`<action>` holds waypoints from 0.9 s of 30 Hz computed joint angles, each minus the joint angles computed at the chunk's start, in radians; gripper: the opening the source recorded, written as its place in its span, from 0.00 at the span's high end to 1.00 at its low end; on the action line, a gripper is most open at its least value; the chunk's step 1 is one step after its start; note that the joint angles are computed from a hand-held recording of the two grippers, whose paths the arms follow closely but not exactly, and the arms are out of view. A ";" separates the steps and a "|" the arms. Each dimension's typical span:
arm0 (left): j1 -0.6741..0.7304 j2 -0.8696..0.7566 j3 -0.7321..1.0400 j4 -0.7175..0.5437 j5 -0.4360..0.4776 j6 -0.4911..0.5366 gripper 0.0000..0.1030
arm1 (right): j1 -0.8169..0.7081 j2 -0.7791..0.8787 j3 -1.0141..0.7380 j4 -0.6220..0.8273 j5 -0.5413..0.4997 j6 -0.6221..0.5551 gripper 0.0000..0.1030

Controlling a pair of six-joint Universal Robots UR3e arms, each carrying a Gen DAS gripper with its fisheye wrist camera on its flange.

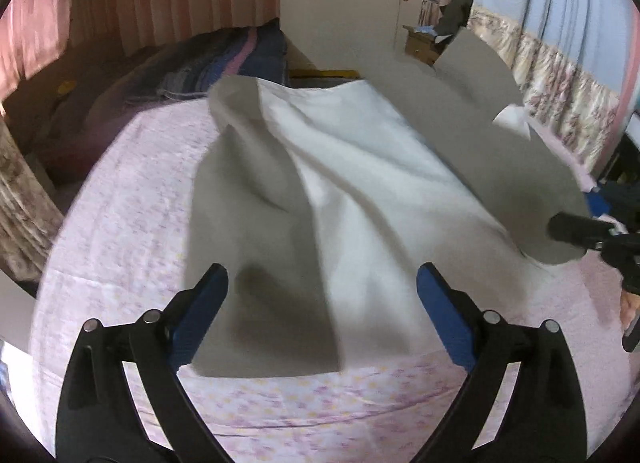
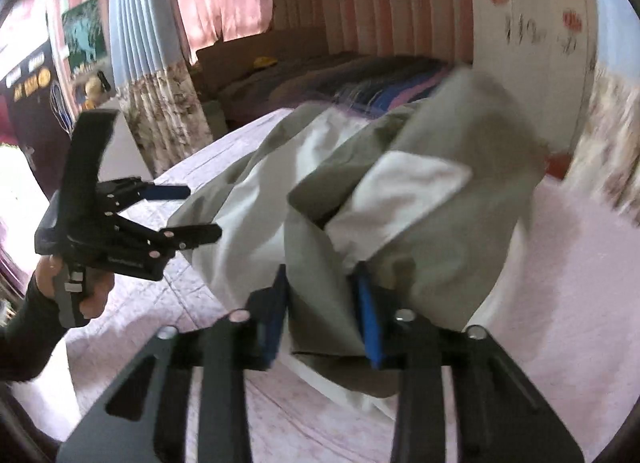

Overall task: Fold large clothes
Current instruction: 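Fold the held grey side over the white back with the right gripper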

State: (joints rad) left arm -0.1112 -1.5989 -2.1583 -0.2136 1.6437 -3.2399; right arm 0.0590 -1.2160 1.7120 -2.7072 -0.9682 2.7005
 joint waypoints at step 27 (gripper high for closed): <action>0.109 -0.050 0.047 -0.023 -0.131 0.065 0.09 | 0.154 0.200 -0.121 -0.106 -0.178 0.014 0.74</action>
